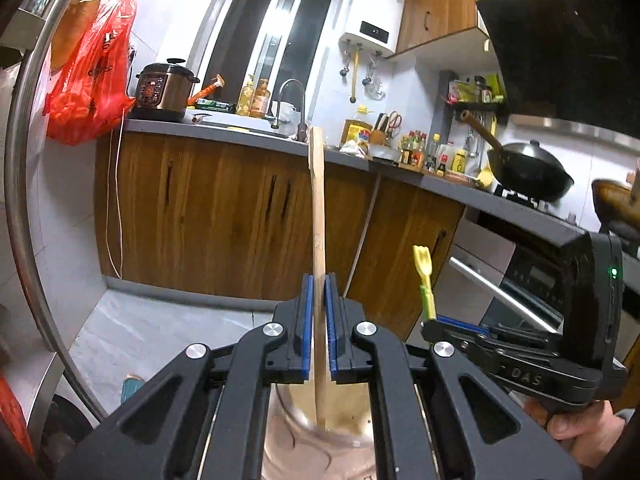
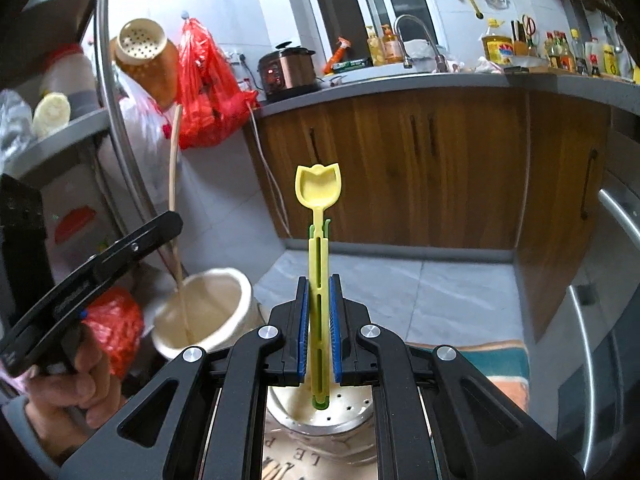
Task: Organize utensils
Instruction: 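Drop the chopstick into the taller pot with the left tool while the right tool drops the spoon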
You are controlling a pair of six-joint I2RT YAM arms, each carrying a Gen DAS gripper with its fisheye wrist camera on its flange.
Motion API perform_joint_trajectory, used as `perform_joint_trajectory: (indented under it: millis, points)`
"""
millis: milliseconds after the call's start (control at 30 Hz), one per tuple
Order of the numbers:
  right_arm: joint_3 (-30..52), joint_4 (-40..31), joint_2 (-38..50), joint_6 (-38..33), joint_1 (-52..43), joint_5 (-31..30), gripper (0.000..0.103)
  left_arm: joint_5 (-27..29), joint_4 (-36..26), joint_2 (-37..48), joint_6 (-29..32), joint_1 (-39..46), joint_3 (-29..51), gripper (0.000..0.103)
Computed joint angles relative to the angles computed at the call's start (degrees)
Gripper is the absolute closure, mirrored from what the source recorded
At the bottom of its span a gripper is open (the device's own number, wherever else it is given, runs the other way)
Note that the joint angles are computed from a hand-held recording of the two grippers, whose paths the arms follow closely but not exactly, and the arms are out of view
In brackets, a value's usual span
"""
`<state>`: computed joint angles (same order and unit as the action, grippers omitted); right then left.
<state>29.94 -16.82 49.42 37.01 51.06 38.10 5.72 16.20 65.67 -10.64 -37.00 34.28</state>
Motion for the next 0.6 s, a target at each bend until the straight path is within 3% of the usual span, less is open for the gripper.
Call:
perform_joint_trajectory:
  millis: [300,600]
  points:
    - [2.04,-4.68,7.30,6.09,7.99,6.74,0.093,-2.00,-2.46,-1.86,2.70,-3.35,-2.56,0.097]
    - [4.66,-11.76,9.79,11.68,8.47,4.99,0.092,-5.15,-8.30,-2.07,3.26,-4.95,-0.70,0.097]
